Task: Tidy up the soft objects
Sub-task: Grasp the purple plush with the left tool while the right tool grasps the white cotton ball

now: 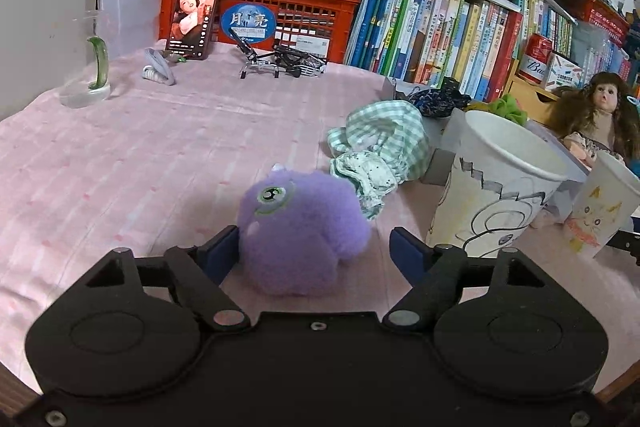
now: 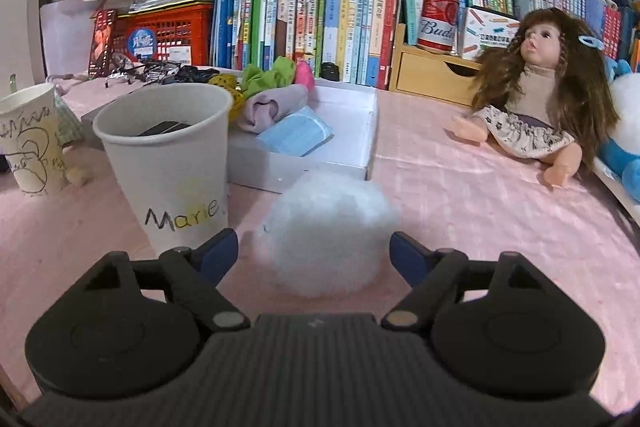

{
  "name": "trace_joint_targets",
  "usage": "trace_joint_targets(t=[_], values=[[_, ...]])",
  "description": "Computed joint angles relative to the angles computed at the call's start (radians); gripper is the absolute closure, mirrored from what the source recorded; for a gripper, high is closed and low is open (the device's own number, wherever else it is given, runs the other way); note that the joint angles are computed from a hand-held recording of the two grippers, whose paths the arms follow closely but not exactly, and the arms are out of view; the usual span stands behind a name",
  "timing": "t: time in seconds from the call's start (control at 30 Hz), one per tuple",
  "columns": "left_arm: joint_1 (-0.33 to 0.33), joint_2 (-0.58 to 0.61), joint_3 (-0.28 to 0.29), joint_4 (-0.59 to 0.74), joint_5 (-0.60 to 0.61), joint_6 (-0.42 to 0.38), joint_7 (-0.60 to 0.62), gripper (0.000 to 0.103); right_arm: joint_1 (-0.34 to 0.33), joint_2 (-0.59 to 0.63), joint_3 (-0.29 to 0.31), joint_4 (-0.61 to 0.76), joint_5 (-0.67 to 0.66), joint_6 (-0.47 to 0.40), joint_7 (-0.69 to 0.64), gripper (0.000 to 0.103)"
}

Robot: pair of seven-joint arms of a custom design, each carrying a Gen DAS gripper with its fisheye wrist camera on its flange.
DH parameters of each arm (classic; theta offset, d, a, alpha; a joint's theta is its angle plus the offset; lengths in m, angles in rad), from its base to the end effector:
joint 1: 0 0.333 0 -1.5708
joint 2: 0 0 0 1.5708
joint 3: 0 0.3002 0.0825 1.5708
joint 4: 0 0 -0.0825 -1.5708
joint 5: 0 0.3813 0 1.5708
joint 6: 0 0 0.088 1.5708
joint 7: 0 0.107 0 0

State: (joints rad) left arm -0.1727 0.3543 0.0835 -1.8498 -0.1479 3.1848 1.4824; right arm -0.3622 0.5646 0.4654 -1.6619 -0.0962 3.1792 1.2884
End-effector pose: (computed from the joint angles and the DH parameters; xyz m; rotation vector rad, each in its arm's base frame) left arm 0.6728 -0.0531 0.4407 -1.7710 1.5550 -1.0006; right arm 0.7173 0.0156 0.4199 -1.7978 1.3449 -0.8421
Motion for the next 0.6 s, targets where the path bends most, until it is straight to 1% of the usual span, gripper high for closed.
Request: trace_joint_targets(t=[0.03,0.07,0.1,0.17,0.23,0.27,0.3,0.33,0.37,0.43,0.53,0.57,0.6], values=[[-0.003,0.001,0.004,0.002,0.001,-0.004,-0.002,0.030,0.006,0.001,-0.005,0.004,-0.001,-0.002,0.000,0.017],[-0.008,0.001,0.010,0.002,0.004,-0.005,-0.007,0.032,0.017,0.001,-0.016,0.009,0.000,-0.009,0.005,0.022],[-0.021,0.002,0.025,0.004,0.008,-0.006,-0.016,0.036,0.040,-0.002,-0.042,0.014,0.003,-0.013,0.018,0.027],[-0.043,0.003,0.053,0.005,0.019,-0.009,-0.037,0.040,0.080,-0.007,-0.088,0.025,0.016,-0.030,0.047,0.032],[-0.025,0.001,0.035,0.005,0.016,-0.012,-0.040,0.041,0.092,-0.012,-0.105,0.024,0.029,-0.032,0.058,0.039],[-0.021,0.000,0.031,0.005,0.016,-0.014,-0.043,0.042,0.115,-0.018,-0.135,0.024,0.031,-0.033,0.073,0.046],[-0.024,-0.003,0.036,0.003,0.019,-0.015,-0.049,0.043,0.117,-0.022,-0.140,0.022,0.035,-0.039,0.077,0.048],[-0.030,-0.005,0.043,0.001,0.025,-0.016,-0.055,0.043,0.090,-0.022,-0.109,0.020,0.047,-0.044,0.064,0.049],[-0.041,-0.006,0.055,0.001,0.033,-0.014,-0.065,0.044,0.075,-0.024,-0.091,0.017,0.059,-0.048,0.058,0.050],[-0.078,-0.007,0.096,-0.003,0.053,-0.003,-0.090,0.044,0.062,-0.032,-0.077,0.007,0.075,-0.042,0.044,0.051],[-0.102,-0.013,0.123,-0.007,0.069,0.012,-0.100,0.044,0.073,-0.046,-0.092,-0.002,0.079,-0.028,0.046,0.051],[-0.115,-0.017,0.137,-0.008,0.074,0.011,-0.103,0.045,0.078,-0.049,-0.100,-0.001,0.079,-0.029,0.050,0.052],[-0.141,-0.020,0.166,-0.011,0.083,0.012,-0.115,0.045,0.085,-0.053,-0.109,-0.002,0.079,-0.027,0.056,0.052]])
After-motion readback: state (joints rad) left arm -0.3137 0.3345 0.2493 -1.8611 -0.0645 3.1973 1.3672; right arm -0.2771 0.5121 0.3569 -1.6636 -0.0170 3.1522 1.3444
